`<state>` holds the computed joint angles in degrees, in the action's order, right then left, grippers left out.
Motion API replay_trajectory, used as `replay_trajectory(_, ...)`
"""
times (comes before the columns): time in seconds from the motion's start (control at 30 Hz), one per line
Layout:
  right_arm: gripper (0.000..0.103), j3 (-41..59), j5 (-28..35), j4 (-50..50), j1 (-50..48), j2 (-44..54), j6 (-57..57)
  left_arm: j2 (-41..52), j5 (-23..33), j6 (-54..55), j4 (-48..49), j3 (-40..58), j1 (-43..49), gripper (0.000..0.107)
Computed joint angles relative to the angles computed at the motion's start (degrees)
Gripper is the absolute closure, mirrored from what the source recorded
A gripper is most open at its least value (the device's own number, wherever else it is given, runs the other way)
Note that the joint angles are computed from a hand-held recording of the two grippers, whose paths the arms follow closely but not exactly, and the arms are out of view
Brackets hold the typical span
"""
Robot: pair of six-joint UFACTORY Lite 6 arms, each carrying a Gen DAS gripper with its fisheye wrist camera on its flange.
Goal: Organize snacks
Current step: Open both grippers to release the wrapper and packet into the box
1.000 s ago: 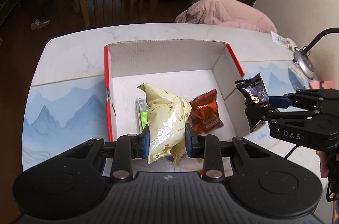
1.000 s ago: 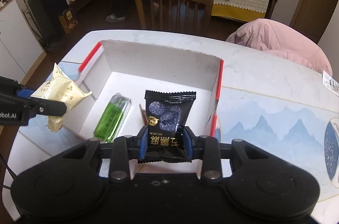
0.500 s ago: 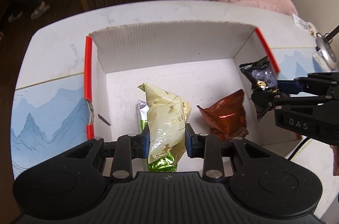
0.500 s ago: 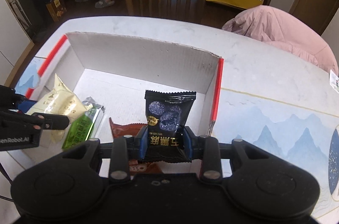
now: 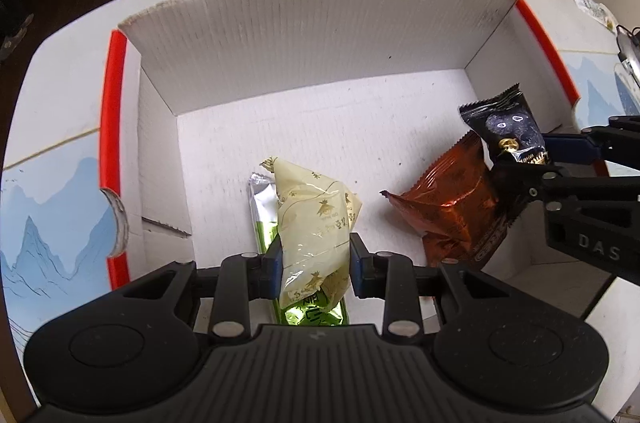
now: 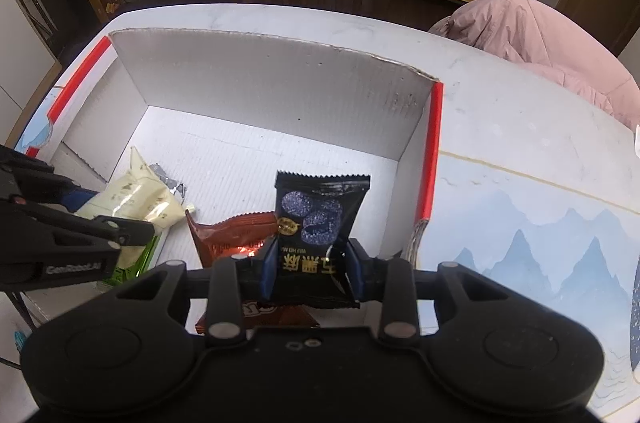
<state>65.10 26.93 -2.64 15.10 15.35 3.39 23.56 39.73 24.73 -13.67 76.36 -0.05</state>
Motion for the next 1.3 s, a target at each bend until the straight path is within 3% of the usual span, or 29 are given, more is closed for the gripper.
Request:
replay_trajectory(0.33, 0.067, -0.95, 0.3, -2.42, 0.74, -1.07, 3.19, -0.45, -1.22, -0.24, -0.66, -1.57, -0.44, 0.075)
replay_trajectory(0.4, 0.067, -1.76, 0.15, -2.85, 0.9, -1.88, 3.95, -0.97, -1.06, -0.89, -0.2, -1.95, -0.36, 0.066)
replay_trajectory(0.57, 0.067, -4.33, 0.03, -2.01, 1.01, -5.14, 3.99, -5.01, -1.41, 0.62, -1.72, -4.77, 0.43, 0.061)
replay_trajectory(0.7, 0.065, -6.45, 0.4, -0.67, 1.64, -9.04, 4.01, -9.45, -1.27, 2.33, -2.74, -7.43, 1.25, 0.056)
replay_trajectory(0.97, 0.059, -12.5, 1.58, 0.18, 3.94, -20.04, 7.34, -21.07, 1.21, 7.36, -5.81, -13.3, 3.99, 0.056)
replay_trajectory(1.3, 0.051, -20.0, 5.39, -9.65, 11.82, -34.85, 24.53, -35.77, 6.72, 17.19, -11.58, -20.82, 10.0, 0.055)
